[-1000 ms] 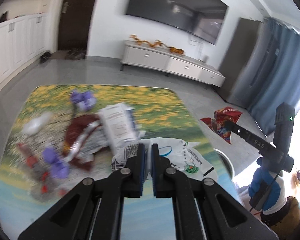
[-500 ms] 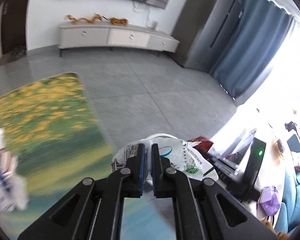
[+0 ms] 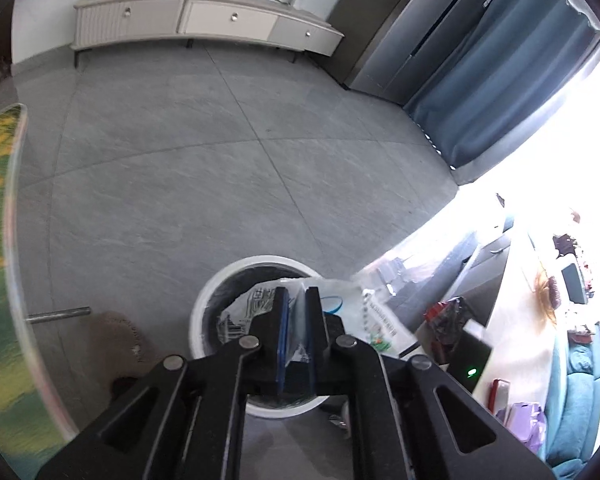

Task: Collect trash
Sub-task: 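Carry both bags to the white bin and lower them inside, then open both grippers over the bin and return to the table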

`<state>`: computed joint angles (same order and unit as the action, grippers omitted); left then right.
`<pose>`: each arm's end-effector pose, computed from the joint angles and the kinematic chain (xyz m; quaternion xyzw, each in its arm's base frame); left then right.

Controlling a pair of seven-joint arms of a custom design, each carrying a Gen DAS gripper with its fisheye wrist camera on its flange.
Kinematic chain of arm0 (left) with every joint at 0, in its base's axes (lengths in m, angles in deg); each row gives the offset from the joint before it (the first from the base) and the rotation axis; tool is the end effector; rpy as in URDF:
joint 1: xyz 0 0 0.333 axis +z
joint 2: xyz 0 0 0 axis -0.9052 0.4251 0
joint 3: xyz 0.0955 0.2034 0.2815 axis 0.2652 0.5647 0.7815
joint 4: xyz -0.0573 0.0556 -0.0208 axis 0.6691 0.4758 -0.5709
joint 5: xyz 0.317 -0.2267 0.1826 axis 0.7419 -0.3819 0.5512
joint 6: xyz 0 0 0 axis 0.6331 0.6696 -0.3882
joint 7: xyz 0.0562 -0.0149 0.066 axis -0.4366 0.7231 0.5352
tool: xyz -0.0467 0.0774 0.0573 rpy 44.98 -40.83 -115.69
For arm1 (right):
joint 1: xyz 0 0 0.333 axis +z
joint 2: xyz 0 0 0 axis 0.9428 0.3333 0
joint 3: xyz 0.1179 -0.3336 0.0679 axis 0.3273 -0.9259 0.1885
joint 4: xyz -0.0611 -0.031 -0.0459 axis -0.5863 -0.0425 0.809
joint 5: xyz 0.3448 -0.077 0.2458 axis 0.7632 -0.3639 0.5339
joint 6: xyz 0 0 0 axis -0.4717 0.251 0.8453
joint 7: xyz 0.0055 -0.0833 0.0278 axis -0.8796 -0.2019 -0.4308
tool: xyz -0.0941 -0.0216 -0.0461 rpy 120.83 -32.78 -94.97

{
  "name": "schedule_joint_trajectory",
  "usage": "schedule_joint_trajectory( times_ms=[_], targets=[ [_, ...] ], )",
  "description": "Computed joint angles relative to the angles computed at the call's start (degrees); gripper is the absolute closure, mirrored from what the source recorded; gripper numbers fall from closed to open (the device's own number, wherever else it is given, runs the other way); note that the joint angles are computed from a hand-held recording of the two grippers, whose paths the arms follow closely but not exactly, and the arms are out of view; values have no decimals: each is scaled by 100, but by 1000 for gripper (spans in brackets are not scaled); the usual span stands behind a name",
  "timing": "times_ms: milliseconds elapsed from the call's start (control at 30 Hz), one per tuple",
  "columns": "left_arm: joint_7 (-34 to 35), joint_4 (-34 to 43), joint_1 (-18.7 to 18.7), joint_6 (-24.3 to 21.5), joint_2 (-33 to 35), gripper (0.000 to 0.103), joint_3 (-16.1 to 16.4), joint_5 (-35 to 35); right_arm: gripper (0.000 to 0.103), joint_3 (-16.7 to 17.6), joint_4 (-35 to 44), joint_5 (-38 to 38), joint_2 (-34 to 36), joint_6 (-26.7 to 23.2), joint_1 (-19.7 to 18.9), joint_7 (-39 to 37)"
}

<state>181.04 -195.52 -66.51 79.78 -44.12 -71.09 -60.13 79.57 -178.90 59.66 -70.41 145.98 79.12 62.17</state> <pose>0.5644 -0.0462 0.4689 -0.6890 0.6430 -0.3328 0.0327 0.5252 0.2625 0.3624 -0.6715 0.6577 -0.0534 0.3370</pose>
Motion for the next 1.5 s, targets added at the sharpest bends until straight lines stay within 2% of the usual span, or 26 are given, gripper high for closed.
schedule_joint_trajectory(
  times_ms=[33,100,133,167,233,300,500,567,667,700,767,867,933,1033,1100,1233,1300,1433,1500],
  targets=[
    [33,91,-10,-45,102,92,4,-36,90,-169,16,-193,50,11,126,190],
    [114,176,-15,-89,196,88,-12,-138,77,-348,-39,-531,61,62,258,538],
    [151,211,-15,-116,228,80,-21,-207,69,-485,-80,-776,49,75,357,786],
    [195,218,-15,-111,233,70,-33,-276,68,-570,-125,-968,29,89,419,983],
    [292,184,-14,-78,179,62,-44,-394,67,-625,-155,-1238,7,96,431,1261],
    [378,137,-13,-83,82,62,-38,-428,66,-971,-231,-1765,-62,101,707,1775],
    [429,-239,-47,127,-519,62,48,-322,66,-1264,-413,-2785,-362,161,934,2749],
    [356,-467,-46,343,-821,62,56,-128,66,-1374,-466,-3189,-488,203,1026,3076],
    [157,-768,-54,530,-1271,62,110,171,63,-1708,-540,-4323,-748,273,1288,4034],
    [68,-860,-48,591,-1405,62,114,295,62,-1733,-560,-4882,-873,300,1276,4503],
    [-156,-1125,19,769,-1781,56,93,608,60,-1626,-574,-5431,-1045,354,1161,4951],
    [-506,-1556,157,992,-2383,50,86,1063,57,-1453,-554,-5847,-1266,425,1074,5258],
    [-704,-1811,242,1001,-2764,50,155,1302,54,-1475,-524,-5872,-1383,482,1221,5224],
    [-1072,-2227,592,895,-3451,50,175,1728,51,-1462,-448,-5898,-1525,541,1439,5142],
    [-1174,-2469,727,807,-3882,50,308,1912,51,-1436,-383,-5902,-1589,552,1571,5070],
    [-1350,-2903,1276,521,-4717,50,469,2343,49,-1448,-244,-5862,-1688,565,1905,4873],
    [-1335,-3044,1493,366,-5019,50,632,2493,47,-1477,-151,-5833,-1709,566,2119,4757],
    [-1231,-3354,2161,-30,-5642,50,1000,2771,44,-1208,57,-5916,-1681,478,2120,4708],
    [-1115,-3531,2562,-184,-5944,50,1162,2920,43,-1195,195,-5922,-1633,406,2267,4605]
  ],
)
